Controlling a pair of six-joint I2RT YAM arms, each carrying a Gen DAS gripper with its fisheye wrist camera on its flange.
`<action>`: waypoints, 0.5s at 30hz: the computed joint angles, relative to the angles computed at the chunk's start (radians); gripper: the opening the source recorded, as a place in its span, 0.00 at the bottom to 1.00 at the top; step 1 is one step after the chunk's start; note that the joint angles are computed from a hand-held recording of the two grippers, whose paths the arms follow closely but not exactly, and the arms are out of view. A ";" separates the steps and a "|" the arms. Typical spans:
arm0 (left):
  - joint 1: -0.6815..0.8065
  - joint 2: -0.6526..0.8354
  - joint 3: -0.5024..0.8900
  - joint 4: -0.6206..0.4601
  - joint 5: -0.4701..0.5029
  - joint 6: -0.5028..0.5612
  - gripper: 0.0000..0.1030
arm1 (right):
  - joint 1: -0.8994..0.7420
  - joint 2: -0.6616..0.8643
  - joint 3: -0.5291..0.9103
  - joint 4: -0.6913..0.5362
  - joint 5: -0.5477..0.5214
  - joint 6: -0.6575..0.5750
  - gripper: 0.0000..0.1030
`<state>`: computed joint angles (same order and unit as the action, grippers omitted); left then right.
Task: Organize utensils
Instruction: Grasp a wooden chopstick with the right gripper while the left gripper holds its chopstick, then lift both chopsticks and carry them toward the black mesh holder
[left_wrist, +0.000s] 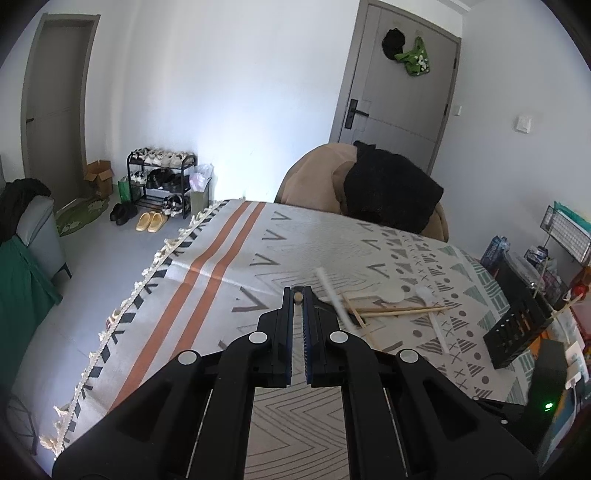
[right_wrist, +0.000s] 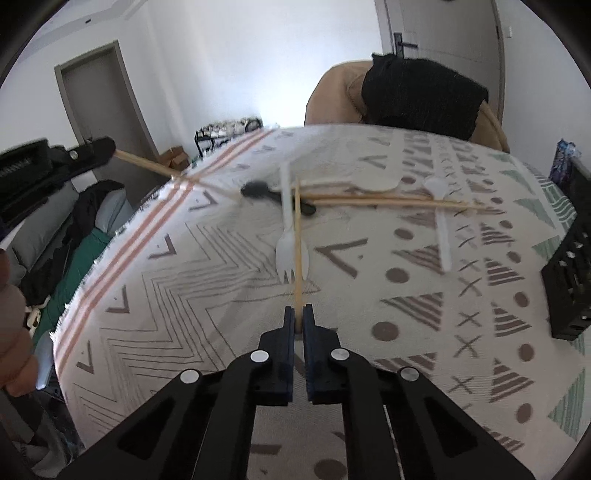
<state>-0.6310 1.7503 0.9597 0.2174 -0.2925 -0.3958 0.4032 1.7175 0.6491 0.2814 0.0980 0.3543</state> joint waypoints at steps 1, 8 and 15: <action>-0.004 -0.002 0.003 -0.001 -0.002 0.002 0.05 | -0.005 -0.030 -0.016 0.001 0.003 0.000 0.05; -0.023 -0.008 0.023 -0.007 0.004 0.008 0.05 | -0.043 -0.243 -0.096 -0.049 0.023 -0.011 0.05; -0.045 -0.016 0.042 -0.001 0.010 0.020 0.05 | -0.076 -0.445 -0.145 -0.133 0.063 -0.025 0.05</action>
<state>-0.6761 1.7346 1.0021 0.2166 -0.2825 -0.3761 0.3270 1.2728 0.5044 0.1487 0.1613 0.3289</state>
